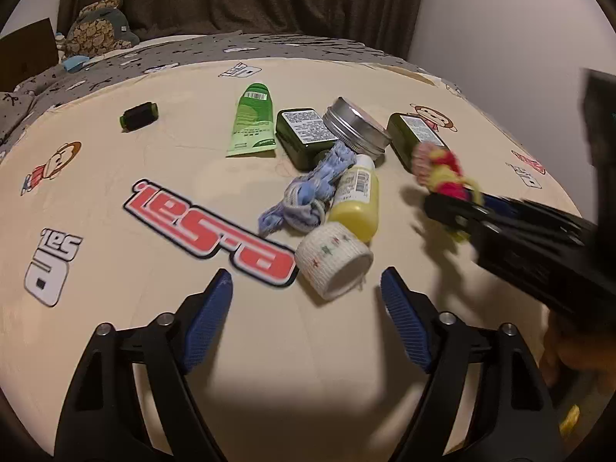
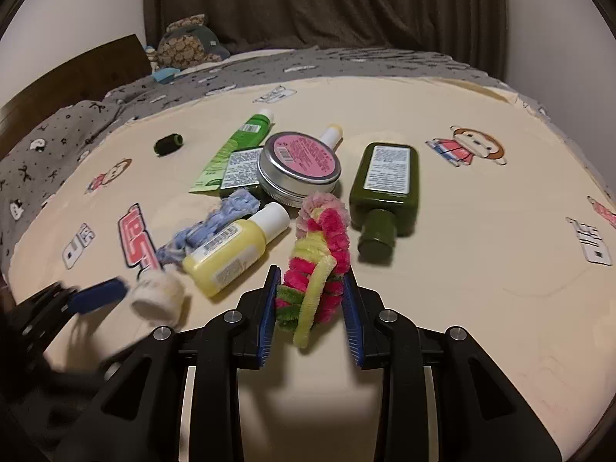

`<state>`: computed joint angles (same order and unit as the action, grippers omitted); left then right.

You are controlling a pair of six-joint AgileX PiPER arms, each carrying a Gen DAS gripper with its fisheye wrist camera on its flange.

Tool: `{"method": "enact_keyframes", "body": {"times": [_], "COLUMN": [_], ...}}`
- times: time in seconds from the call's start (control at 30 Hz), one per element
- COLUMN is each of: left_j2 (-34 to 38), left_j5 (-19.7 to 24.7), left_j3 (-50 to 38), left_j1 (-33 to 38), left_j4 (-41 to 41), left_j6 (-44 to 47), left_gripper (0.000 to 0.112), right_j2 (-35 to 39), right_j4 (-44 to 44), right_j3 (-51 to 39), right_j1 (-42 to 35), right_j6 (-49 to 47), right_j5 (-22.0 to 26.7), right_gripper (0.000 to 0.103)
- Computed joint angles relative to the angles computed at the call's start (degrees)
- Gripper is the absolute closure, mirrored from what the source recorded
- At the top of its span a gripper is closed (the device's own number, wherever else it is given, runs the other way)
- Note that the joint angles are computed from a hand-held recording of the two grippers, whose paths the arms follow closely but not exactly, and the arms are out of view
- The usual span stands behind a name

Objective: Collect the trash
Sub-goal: 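Grasp the pink-green pipe-cleaner tie with the right tool while the left tool grasps the white tape roll, then lower both held items into the bin and open both tools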

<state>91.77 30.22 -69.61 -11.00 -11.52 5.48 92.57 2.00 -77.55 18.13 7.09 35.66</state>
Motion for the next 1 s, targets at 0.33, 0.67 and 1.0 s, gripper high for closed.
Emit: {"method": "enact_keyframes", "body": {"times": [0.33, 0.67, 1.0], "left_j2": [1.4, -17.0, -37.1], "left_j5": [3.1, 3.9, 8.3], "left_j3": [-3.7, 8.1, 23.1], "left_j1": [-1.0, -3.9, -6.2], "left_j4": [1.2, 8.6, 10.7], "left_j6": [-1.3, -6.1, -8.0], "left_gripper": [0.075, 0.076, 0.076], "right_j2": [-9.0, -22.9, -34.1], "right_j4": [-4.6, -8.5, -13.9], "right_j3": [6.4, 15.6, 27.6], "right_j1": [1.3, 6.1, 17.6], "right_j6": [2.4, 6.4, 16.9], "right_j5": [0.7, 3.4, 8.1], "right_gripper": [0.071, 0.071, 0.071]}}
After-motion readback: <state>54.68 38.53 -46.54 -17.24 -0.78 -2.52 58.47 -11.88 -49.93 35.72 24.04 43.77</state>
